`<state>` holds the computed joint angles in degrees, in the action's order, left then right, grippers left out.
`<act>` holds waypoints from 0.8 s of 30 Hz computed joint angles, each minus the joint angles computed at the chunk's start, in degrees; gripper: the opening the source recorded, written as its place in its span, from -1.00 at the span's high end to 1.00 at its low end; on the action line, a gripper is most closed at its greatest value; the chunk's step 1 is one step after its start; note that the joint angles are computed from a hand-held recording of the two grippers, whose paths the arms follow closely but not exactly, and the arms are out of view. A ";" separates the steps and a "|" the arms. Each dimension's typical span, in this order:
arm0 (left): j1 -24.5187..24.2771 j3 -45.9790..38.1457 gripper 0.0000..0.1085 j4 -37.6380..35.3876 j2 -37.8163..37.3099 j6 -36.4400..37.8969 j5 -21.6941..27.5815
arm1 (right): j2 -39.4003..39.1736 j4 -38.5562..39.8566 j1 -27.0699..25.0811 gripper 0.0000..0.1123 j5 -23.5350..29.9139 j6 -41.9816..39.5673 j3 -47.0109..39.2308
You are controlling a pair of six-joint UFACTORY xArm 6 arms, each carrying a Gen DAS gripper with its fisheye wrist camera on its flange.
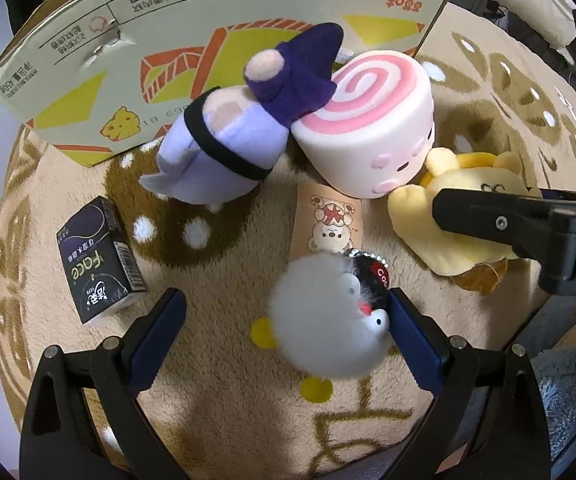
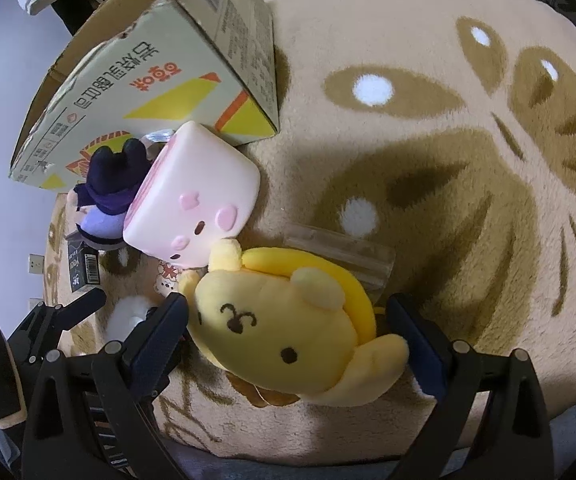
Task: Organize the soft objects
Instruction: 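Lower the left tool to the white fluffy plush while the right tool lowers to the yellow dog plush, then close the left tool on the white plush while the right tool grips the yellow dog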
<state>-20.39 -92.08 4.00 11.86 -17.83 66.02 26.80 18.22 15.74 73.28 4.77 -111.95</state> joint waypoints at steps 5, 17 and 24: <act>0.08 -0.25 -0.79 -0.01 0.23 -0.03 0.28 | 0.28 -0.40 0.24 -0.83 0.40 0.41 -0.58; -0.02 0.42 -0.46 -1.20 0.17 1.44 -0.97 | 0.92 -2.39 1.20 -0.83 0.62 1.09 -1.43; -2.15 -1.35 0.11 -0.60 1.84 2.86 1.47 | 0.49 -2.92 1.74 -0.73 0.01 0.96 -1.07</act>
<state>-22.54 -93.43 3.40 13.70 -14.98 67.49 27.28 15.31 17.48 73.29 5.74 -113.01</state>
